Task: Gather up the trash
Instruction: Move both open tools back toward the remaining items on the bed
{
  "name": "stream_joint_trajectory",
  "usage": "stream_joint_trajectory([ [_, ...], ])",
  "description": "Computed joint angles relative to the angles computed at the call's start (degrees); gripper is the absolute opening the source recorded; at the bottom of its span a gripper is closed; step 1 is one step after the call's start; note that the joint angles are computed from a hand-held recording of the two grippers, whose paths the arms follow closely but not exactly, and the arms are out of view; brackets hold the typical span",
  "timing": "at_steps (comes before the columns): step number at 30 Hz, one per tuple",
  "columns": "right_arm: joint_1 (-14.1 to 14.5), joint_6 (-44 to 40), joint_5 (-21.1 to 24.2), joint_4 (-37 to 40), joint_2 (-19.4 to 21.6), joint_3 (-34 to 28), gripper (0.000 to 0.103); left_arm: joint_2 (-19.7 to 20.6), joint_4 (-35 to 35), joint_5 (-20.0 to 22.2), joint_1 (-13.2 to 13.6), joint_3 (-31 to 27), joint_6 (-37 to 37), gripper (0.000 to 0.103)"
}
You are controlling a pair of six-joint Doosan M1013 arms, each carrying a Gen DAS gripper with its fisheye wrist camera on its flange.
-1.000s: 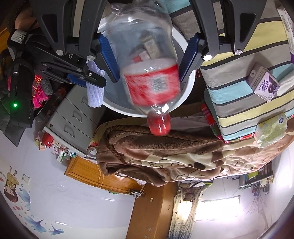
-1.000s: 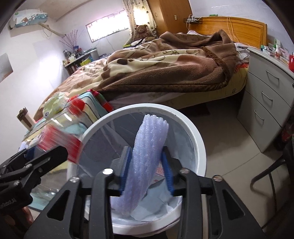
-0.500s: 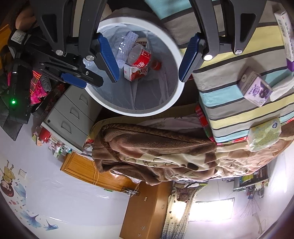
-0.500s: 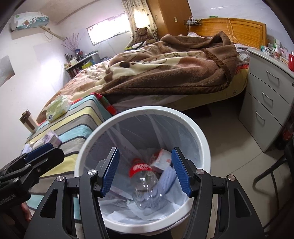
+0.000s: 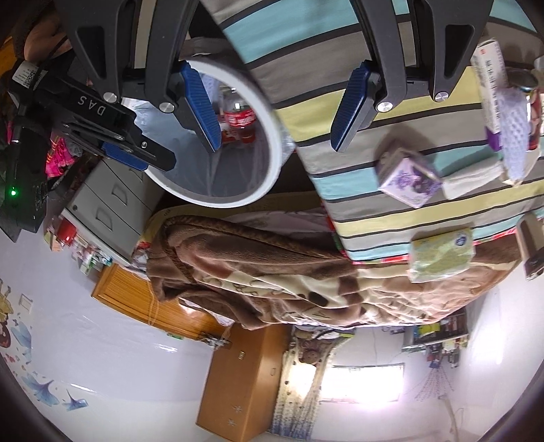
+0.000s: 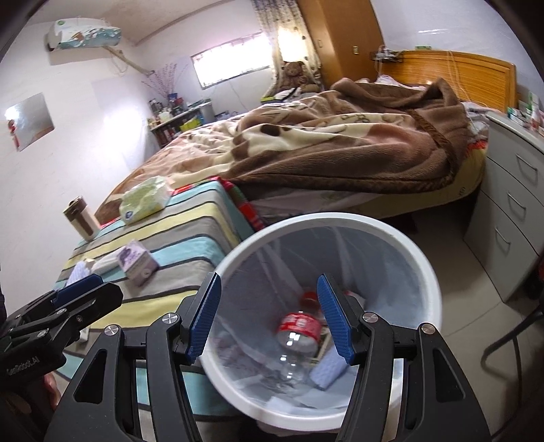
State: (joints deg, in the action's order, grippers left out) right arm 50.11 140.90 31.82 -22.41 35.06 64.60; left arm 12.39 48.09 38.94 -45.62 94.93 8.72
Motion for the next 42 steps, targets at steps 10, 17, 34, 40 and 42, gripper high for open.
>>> stream_joint_trajectory([
  [10, 1.0, -7.36, -0.05, 4.52, 2.38, -4.1, 0.061, -3.78, 2.84, 3.62, 1.13, 4.56, -6.35, 0.067],
  [17, 1.65, -15.86, 1.29, 9.71, 5.05, -8.78, 0.061, -6.02, 2.53, 8.2, 2.55, 7.46, -9.86, 0.067],
  [34, 2.28, -32.27, 11.0, 18.43, 14.51, -25.65, 0.072, -9.63, 0.32, 13.95, 7.1, 12.8, -15.71, 0.067],
  [40, 2.22, -35.62, 15.85, 20.51, 18.61, -33.24, 0.074, -8.96, -0.65, 15.26, 8.38, 12.38, -14.23, 0.067],
  [42, 2.18, -37.38, 16.97, 21.59, 19.98, -35.77, 0.074, -8.89, -0.51, 14.82, 8.65, 12.3, -14.14, 0.067],
])
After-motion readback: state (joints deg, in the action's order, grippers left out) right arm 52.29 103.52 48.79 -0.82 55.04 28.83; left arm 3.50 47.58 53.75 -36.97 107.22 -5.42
